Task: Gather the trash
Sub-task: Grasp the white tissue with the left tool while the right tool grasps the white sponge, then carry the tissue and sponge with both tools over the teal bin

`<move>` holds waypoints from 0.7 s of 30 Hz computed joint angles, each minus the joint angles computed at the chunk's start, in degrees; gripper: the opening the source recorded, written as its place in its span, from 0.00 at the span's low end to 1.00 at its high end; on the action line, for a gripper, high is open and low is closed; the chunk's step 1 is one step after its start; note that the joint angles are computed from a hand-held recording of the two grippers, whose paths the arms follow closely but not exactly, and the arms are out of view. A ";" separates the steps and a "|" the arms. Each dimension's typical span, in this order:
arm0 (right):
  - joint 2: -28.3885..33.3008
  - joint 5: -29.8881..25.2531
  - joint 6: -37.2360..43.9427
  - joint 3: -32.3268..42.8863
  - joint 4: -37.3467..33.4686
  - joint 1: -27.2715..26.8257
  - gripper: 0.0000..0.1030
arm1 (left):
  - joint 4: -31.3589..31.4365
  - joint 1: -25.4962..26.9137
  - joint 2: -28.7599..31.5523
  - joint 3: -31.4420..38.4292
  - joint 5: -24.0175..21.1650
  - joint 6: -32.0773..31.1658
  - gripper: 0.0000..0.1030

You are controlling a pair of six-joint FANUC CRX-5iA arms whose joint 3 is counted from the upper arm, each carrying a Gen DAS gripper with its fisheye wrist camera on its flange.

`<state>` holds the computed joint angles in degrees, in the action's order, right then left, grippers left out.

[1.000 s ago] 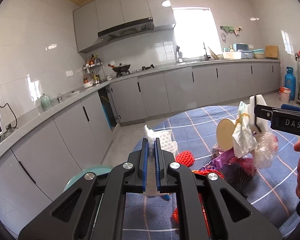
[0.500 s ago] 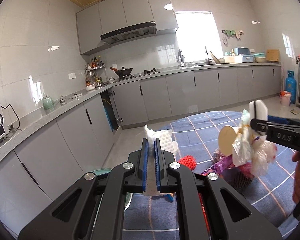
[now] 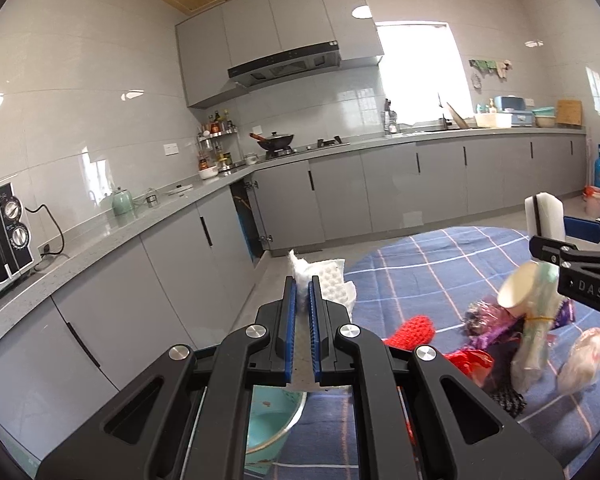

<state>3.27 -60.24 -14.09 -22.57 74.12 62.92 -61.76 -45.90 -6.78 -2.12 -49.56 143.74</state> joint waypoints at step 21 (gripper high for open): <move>9.73 10.70 9.90 12.05 -0.57 -1.51 0.54 | -0.68 9.45 2.73 1.72 -6.82 -0.82 0.07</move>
<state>13.01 -49.54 -4.19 -10.52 73.55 61.41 -62.44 -36.45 -4.05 -0.40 -56.39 142.92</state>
